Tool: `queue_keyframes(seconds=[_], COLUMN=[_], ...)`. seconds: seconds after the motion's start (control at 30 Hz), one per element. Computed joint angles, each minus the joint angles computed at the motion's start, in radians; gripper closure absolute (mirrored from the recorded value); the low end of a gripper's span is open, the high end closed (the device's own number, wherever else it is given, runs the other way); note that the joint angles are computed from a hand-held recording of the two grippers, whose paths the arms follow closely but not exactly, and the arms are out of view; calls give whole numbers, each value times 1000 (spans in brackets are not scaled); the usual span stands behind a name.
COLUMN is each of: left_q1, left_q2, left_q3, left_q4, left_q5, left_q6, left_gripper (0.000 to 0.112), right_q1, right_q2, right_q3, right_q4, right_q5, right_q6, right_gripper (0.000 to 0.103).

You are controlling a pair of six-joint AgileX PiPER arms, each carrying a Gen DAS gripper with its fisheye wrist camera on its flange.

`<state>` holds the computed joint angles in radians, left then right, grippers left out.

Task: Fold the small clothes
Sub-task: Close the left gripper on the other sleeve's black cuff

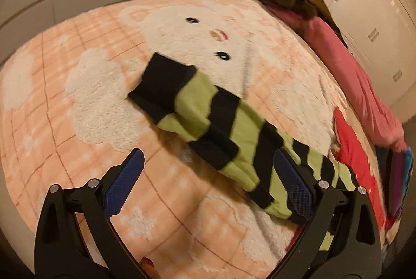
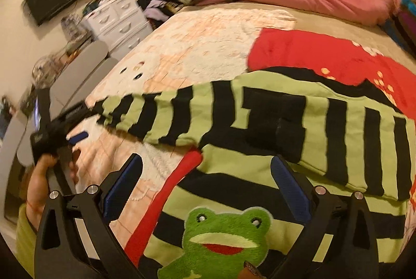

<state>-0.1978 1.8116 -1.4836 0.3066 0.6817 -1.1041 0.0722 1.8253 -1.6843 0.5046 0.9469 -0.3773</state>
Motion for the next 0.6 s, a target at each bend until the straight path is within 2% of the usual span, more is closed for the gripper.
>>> queue_keyframes(seconds=[0.17, 0.2, 0.27, 0.3, 0.33, 0.4, 0.53, 0.6], left_q1=[58, 58, 41, 39, 46, 57, 62, 81], left_q2=[5, 7, 25, 35, 42, 52, 75, 78], left_q3=[72, 85, 81, 78, 91, 115, 111, 138], left_q4=[-113, -97, -6, -3, -41, -104, -47, -129], left_q5=[-135, -161, -158, -163, -202, -269, -295, -362], left_q6=[2, -31, -124, -130, -115, -95, -166, -143], left_gripper=[19, 19, 19, 19, 20, 25, 49, 55], right_q1=[44, 46, 45, 41, 36, 17, -31, -58], right_q2=[-8, -6, -2, -3, -4, -1, 4, 7], right_q3=[39, 40, 42, 45, 46, 46, 45, 47], right_q4=[5, 9, 16, 18, 19, 23, 38, 42], right_q5=[-6, -1, 3, 3, 4, 15, 44, 45], right_q6=[-50, -53, -55, -55, -52, -42, -33, -23], right_gripper=[5, 5, 5, 5, 5, 5, 5, 5])
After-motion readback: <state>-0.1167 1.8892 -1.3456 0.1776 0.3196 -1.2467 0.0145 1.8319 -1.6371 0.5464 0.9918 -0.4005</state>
